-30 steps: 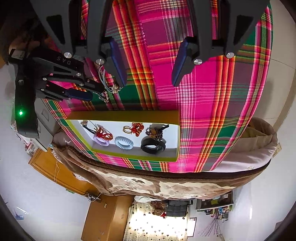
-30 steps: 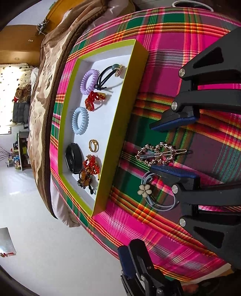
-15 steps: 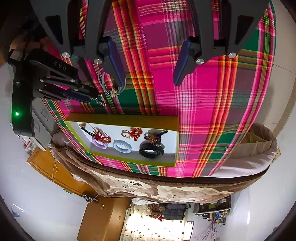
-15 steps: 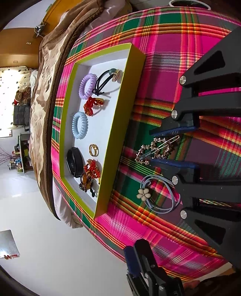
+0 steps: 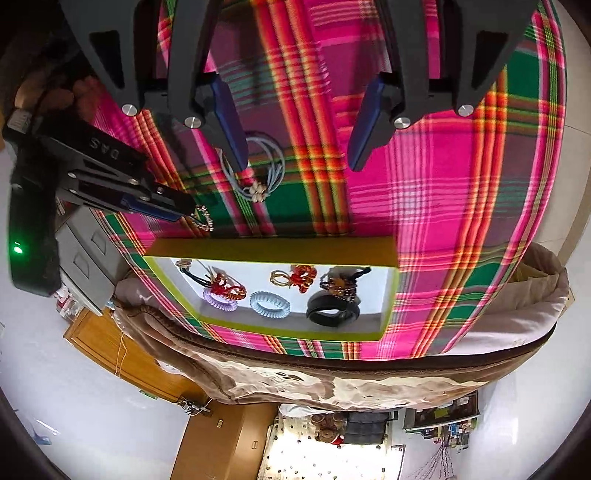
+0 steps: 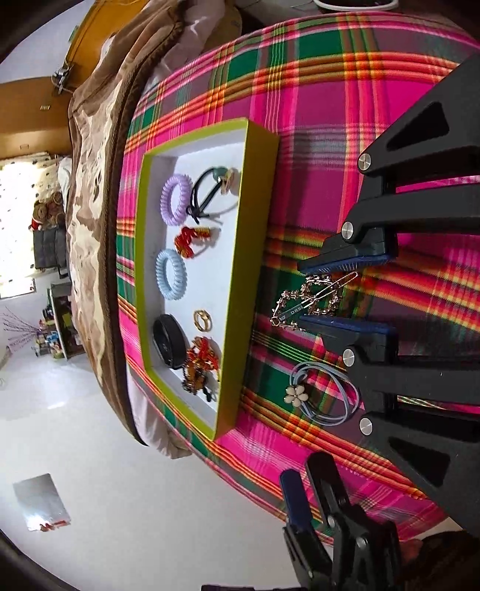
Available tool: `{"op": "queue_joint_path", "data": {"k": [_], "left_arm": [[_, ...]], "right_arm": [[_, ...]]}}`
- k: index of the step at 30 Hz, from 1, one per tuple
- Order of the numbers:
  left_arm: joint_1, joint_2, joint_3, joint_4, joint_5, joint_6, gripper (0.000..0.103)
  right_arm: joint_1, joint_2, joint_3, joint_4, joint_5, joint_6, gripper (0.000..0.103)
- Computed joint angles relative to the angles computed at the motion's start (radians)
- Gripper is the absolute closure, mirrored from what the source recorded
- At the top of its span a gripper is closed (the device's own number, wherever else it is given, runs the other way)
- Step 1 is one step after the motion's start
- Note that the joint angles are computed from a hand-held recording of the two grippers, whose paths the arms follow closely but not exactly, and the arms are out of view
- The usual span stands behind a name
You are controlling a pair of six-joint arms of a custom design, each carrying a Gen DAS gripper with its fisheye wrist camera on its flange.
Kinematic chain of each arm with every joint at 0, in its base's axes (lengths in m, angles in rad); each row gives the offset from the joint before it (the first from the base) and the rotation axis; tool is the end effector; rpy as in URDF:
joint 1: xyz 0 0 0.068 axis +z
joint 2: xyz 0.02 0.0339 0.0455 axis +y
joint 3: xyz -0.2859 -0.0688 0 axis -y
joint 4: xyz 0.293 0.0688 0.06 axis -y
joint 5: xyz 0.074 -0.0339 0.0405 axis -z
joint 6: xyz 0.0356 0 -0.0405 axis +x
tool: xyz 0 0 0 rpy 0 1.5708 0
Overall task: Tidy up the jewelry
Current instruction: 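Grasp the grey flower hair ties with the left tool while the right tool holds the clip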
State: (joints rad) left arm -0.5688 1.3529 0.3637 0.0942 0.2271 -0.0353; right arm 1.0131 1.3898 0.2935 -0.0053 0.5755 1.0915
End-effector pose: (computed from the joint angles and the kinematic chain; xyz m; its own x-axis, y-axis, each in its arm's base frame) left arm 0.1956 -0.1346 0.0960 -0.6797 0.3937 -0.6189 0.6199 0.7594 -0.1976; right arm 0.1237 0.1618 0.0689 -0.7337 0.2302 -0.6393 0.1507 0.9725 0.1774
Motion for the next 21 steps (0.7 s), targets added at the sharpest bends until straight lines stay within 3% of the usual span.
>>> {"op": "queue_joint_path", "data": {"k": [8,14,21], "left_arm": [[-0.083,0.114,0.059,0.029,-0.052,0.002,0.045],[-0.135,0.158,0.075,0.082,-0.142,0.012,0.045],[-0.159,0.214,0.110,0.074,-0.163,0.019,0.045]], "right_arm": [[0.039,-0.095,-0.043,-0.070,0.041,0.070,0.080],[0.088,-0.160,-0.061,-0.139,0.079,0.131,0.080],[0.135,-0.211,-0.069,-0.199,0.118,0.180,0.080]]}}
